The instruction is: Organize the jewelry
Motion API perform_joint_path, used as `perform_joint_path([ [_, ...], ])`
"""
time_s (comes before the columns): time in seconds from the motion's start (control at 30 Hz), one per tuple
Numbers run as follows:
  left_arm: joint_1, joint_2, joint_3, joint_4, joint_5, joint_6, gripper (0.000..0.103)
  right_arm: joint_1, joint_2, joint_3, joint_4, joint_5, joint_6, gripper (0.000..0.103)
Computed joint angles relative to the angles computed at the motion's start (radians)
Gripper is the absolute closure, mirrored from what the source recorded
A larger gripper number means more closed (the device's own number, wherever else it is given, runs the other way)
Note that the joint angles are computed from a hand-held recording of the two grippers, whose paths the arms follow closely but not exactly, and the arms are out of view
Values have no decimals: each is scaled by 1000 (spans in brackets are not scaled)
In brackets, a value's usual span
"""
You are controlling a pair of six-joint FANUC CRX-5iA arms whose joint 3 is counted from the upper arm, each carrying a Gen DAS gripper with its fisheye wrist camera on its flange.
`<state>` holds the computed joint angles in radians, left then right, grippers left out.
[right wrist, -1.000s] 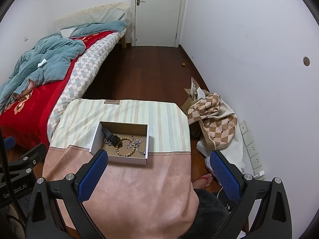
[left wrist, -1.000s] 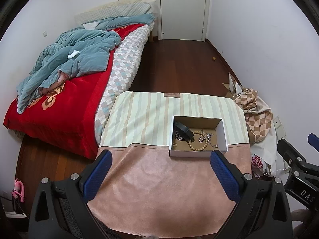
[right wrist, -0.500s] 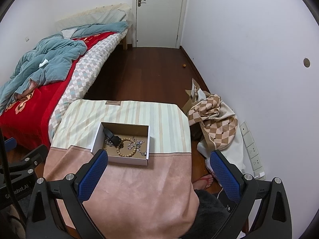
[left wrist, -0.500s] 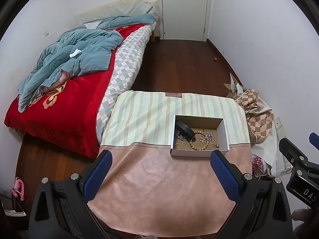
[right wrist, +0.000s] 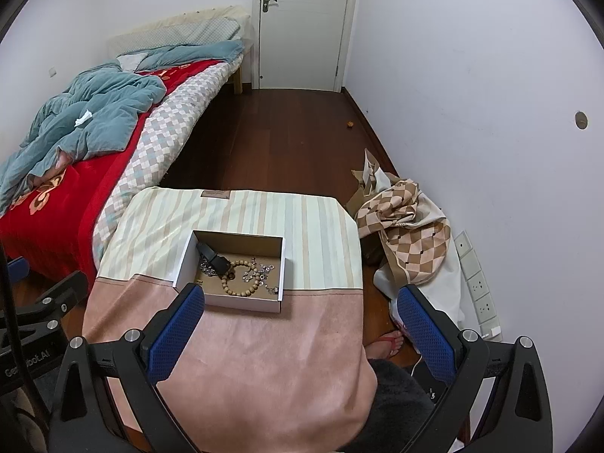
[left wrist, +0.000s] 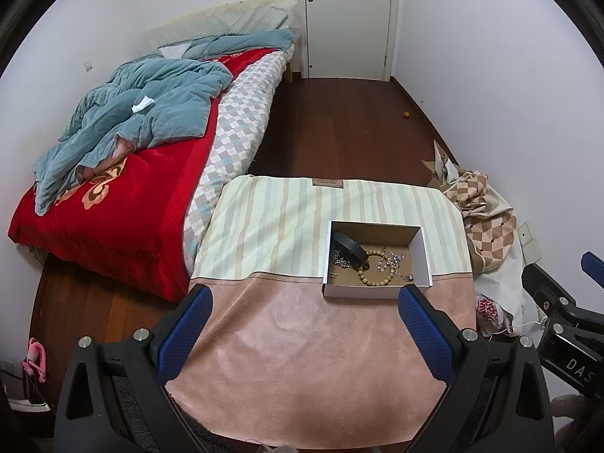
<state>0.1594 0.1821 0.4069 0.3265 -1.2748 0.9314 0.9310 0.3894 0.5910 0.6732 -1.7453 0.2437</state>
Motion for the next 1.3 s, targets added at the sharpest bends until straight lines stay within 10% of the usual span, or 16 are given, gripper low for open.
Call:
perform_joint_path([
  [1.3,14,-15,-6,40,4,-32,2,7,-7,-1,1,-5,-4,0],
])
